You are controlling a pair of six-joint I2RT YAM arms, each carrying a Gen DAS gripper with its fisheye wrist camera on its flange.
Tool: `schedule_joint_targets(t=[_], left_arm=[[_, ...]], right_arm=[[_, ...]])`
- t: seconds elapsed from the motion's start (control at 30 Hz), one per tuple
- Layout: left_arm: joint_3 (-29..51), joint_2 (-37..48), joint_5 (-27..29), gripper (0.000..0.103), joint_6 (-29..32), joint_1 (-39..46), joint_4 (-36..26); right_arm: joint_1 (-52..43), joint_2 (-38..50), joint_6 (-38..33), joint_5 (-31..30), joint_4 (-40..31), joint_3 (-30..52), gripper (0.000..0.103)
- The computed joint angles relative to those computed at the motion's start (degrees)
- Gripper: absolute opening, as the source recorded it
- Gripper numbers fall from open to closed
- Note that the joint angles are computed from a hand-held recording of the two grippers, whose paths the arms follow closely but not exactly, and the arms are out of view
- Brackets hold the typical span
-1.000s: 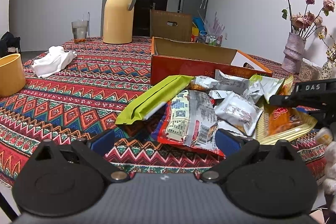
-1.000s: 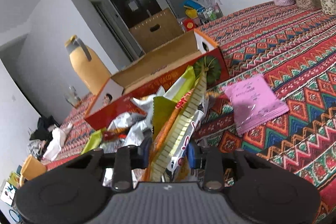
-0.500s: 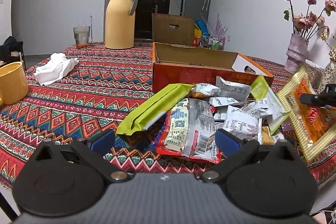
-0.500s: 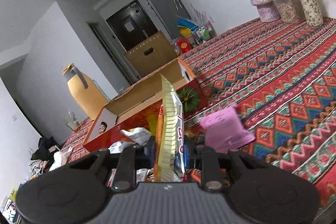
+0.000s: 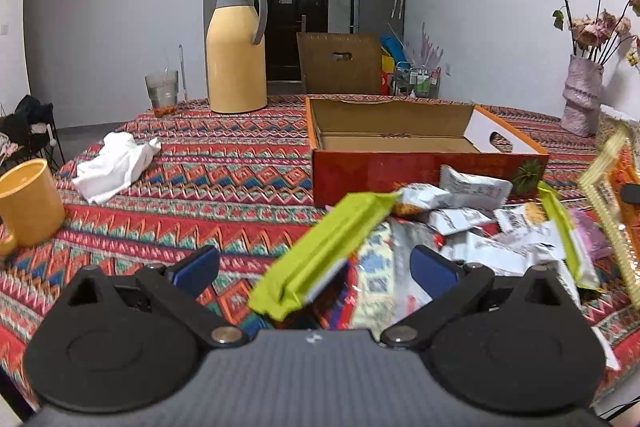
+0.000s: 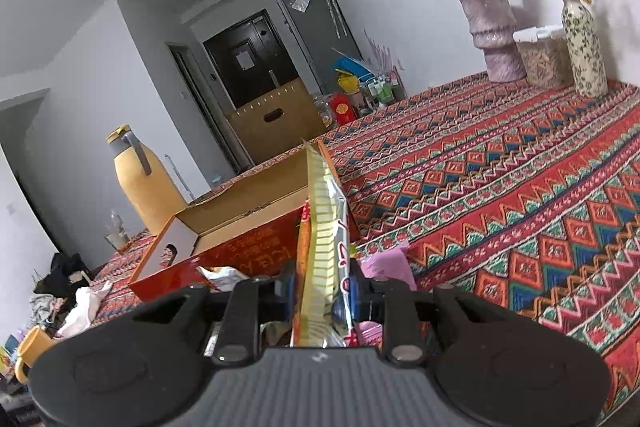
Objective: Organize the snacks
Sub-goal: 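Grasp the lime-green bar packet with the left tool while the right tool holds its packet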
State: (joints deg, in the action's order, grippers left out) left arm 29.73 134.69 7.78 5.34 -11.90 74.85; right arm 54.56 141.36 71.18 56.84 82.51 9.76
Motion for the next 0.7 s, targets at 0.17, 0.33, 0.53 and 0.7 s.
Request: schedule_joint_targets(t=[0.17,0.33,0.53,0.7], left_arm=[[7.24,-0.52,2.55,0.103,3.31,1.34,-10.05],[16.4,1.66,6.83,0.103,5.55,2.29,-21.3],[27.23,4.97,12.51,0.098,6.31,3.87,-35.03],[32.48,6.84,20.43,0.08,6.52,6.19,-42.18]], right_arm=[[-1.46,0.22,-1.74,-0.48,-0.59,0.92,0.023],[-3.9,1.08,-3.28,-2.07,-0.04,1.82,0.023],[-5.7,0.74,-3.5,-2.92,-1.8,3.09,0.023],[-6.83,0.01,-3.79,-3.47,-4.02,4.37,0.023]])
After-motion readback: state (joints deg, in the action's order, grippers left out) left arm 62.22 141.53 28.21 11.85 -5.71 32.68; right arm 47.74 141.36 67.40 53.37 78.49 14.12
